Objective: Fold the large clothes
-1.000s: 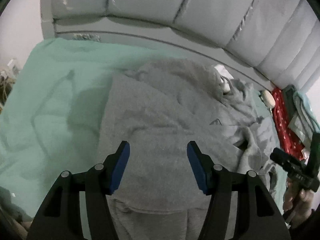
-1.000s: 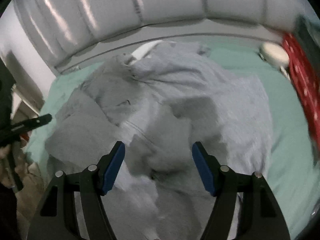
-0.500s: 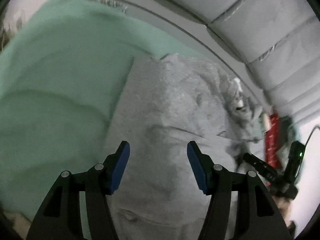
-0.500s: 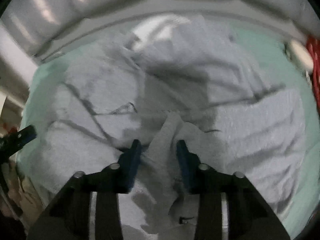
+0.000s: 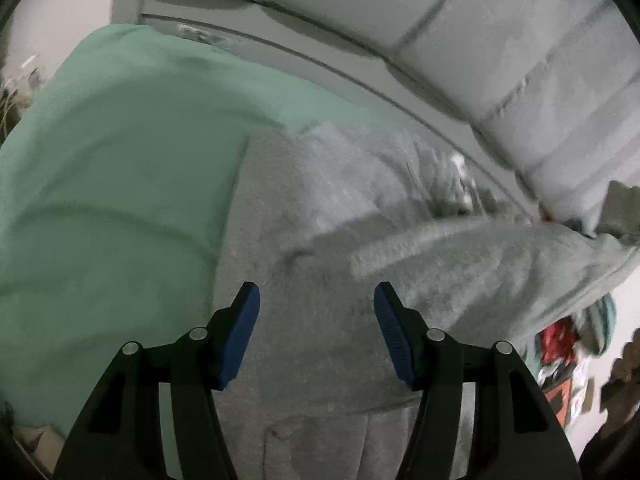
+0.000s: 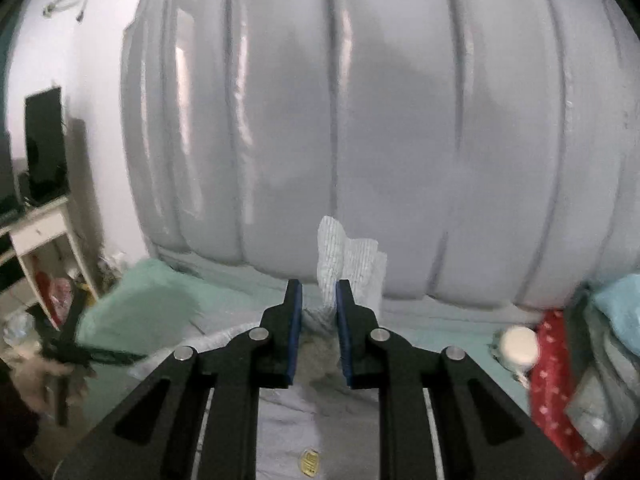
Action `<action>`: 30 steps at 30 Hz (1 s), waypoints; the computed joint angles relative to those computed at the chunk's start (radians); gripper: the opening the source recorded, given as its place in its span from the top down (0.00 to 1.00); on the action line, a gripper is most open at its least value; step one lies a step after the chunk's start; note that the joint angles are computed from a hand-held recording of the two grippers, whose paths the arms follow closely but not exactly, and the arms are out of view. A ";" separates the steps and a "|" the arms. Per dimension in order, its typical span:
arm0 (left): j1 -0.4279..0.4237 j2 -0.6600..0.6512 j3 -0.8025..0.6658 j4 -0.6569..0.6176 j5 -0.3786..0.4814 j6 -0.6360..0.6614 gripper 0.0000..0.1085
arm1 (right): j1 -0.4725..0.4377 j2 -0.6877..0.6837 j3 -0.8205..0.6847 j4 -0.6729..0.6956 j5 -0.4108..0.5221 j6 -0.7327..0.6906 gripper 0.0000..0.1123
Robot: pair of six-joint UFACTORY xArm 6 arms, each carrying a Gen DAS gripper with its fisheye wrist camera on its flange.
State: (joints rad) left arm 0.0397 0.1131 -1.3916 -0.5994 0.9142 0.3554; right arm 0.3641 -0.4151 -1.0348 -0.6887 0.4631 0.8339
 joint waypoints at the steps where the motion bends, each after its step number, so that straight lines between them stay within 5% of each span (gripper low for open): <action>1: -0.012 0.001 0.005 0.020 0.009 0.006 0.42 | -0.023 -0.013 0.057 0.054 -0.006 -0.011 0.85; 5: -0.059 -0.002 0.039 0.119 0.008 0.005 0.42 | -0.081 0.024 0.265 0.463 0.146 -0.155 0.84; 7: -0.080 -0.022 0.071 0.172 -0.026 0.009 0.42 | -0.088 -0.042 0.372 0.545 0.088 -0.190 0.84; 10: -0.091 -0.038 0.093 0.209 -0.070 0.011 0.42 | -0.087 -0.141 0.484 0.501 0.028 -0.130 0.80; 17: -0.097 -0.026 0.122 0.273 -0.069 0.027 0.42 | -0.113 -0.123 0.471 0.438 -0.037 -0.098 0.77; 20: -0.100 -0.048 0.158 0.291 -0.097 0.027 0.42 | -0.098 -0.148 0.478 0.420 -0.015 -0.042 0.77; 26: -0.100 -0.067 0.178 0.319 -0.115 -0.011 0.42 | -0.120 -0.155 0.481 0.729 0.084 -0.232 0.76; 30: -0.118 -0.118 0.240 0.375 -0.244 -0.068 0.42 | -0.133 -0.236 0.492 0.595 0.121 -0.110 0.76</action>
